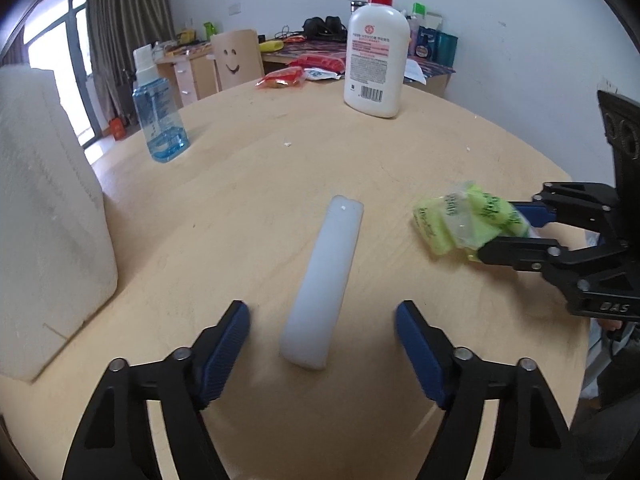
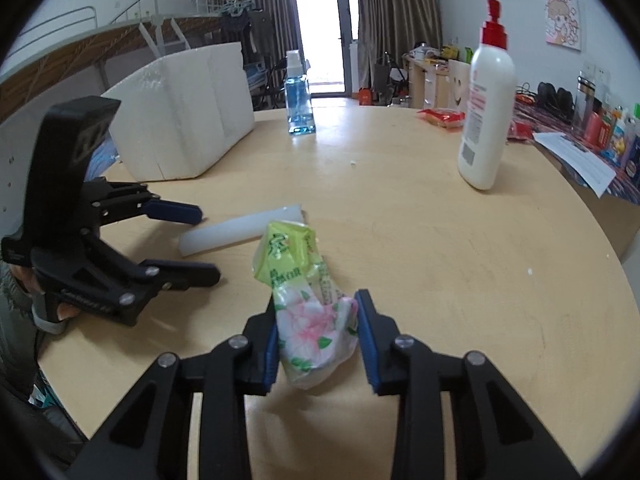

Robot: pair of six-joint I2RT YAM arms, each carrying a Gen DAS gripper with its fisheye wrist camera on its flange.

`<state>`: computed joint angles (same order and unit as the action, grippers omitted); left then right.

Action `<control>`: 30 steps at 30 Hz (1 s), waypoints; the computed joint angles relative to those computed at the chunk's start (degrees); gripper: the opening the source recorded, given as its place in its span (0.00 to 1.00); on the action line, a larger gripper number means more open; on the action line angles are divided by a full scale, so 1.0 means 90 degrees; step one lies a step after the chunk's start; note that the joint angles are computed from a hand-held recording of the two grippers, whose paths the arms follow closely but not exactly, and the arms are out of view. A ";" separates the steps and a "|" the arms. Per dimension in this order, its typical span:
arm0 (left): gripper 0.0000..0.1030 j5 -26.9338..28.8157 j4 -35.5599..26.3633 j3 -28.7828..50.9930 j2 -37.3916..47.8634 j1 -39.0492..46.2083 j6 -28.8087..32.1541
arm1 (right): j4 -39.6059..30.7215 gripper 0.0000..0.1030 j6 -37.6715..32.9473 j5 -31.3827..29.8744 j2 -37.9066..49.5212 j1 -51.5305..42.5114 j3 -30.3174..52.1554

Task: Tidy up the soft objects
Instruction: 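Close the left tool on the white tube while the right tool grasps the green packet, then lift the white tube and green packet and carry both toward the foam box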

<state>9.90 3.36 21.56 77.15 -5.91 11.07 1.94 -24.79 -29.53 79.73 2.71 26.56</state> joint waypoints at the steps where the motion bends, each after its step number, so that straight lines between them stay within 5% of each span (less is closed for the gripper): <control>1: 0.67 -0.0096 0.0033 0.0020 0.0040 -0.0063 0.0025 | -0.0002 0.37 0.0005 -0.0067 -0.0041 -0.0060 -0.0039; 6: 0.49 -0.0167 0.0142 0.0123 0.0179 -0.0105 0.0028 | -0.0131 0.37 -0.0029 -0.0446 -0.0325 -0.0349 -0.0172; 8: 0.33 -0.0115 0.0124 0.0156 0.0197 -0.0119 0.0042 | -0.0227 0.37 -0.0057 -0.0573 -0.0465 -0.0454 -0.0213; 17: 0.10 -0.0088 -0.0052 0.0297 0.0187 -0.0095 -0.0109 | -0.0514 0.37 -0.0120 -0.0849 -0.0972 -0.0696 -0.0327; 30: 0.10 -0.0171 0.0081 -0.0502 -0.1624 -0.0142 -0.0609 | -0.0396 0.37 0.0142 -0.1093 -0.1201 -0.0941 -0.0386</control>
